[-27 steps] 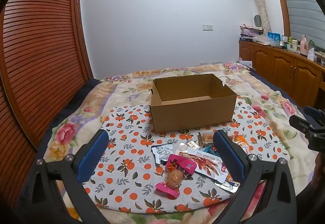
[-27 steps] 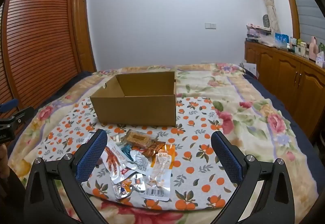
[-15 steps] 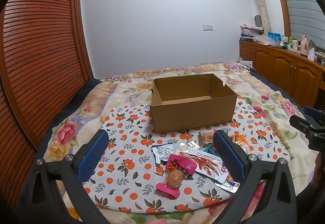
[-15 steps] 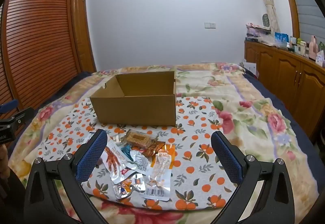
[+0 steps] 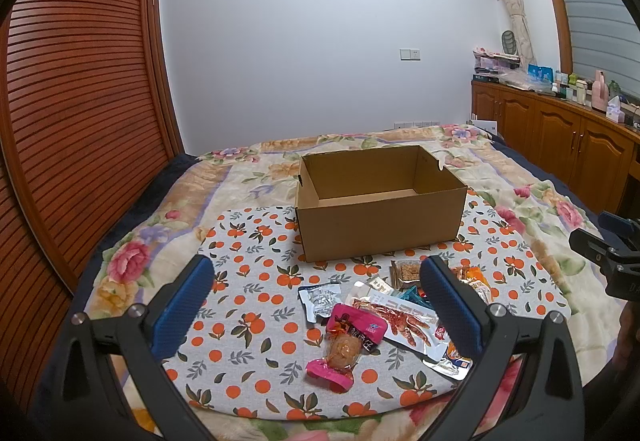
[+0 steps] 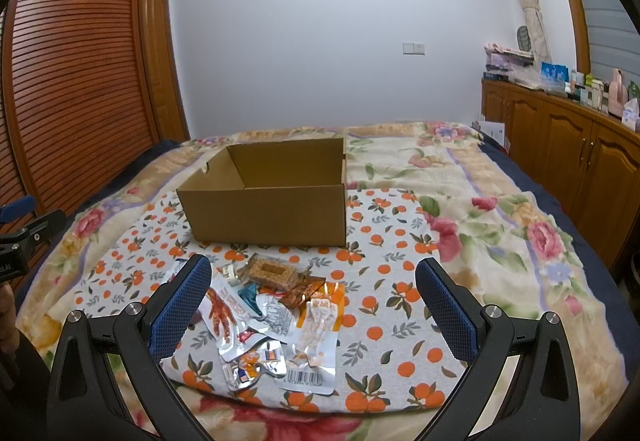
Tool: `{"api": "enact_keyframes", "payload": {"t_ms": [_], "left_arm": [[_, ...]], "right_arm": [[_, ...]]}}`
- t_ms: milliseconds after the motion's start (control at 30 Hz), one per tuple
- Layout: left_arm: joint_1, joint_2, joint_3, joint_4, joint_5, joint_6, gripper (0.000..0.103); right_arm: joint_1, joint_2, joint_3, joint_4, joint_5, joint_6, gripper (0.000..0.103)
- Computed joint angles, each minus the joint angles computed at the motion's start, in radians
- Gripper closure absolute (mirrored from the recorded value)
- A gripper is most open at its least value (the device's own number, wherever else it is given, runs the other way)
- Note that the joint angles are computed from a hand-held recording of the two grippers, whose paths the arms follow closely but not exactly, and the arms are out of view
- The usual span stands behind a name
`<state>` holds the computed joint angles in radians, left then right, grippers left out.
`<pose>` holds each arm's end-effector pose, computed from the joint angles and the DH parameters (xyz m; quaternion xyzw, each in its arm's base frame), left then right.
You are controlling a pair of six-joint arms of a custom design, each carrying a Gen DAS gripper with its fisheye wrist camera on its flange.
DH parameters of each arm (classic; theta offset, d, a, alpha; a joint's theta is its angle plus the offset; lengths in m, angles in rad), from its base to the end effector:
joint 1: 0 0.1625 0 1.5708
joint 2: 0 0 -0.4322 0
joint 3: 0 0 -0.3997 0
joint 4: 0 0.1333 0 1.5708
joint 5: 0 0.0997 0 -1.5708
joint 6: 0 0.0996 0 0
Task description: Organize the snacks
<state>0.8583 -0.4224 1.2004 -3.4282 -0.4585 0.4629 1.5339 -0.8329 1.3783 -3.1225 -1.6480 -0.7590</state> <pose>-0.3315 -0.7243 0.1263 0.1782 0.7568 -0.4894 0.3950 0.0971 -0.7738 0.3060 0.2918 -0.8255 0.4311 0.2179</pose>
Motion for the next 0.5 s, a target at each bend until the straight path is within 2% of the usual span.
{"api": "enact_keyframes", "payload": {"t_ms": [500], "left_arm": [[0.001,-0.001,0.001,-0.001,-0.002,0.001,0.0]], "right_arm": [[0.0,0.001,0.0,0.0,-0.002,0.0,0.0]]}}
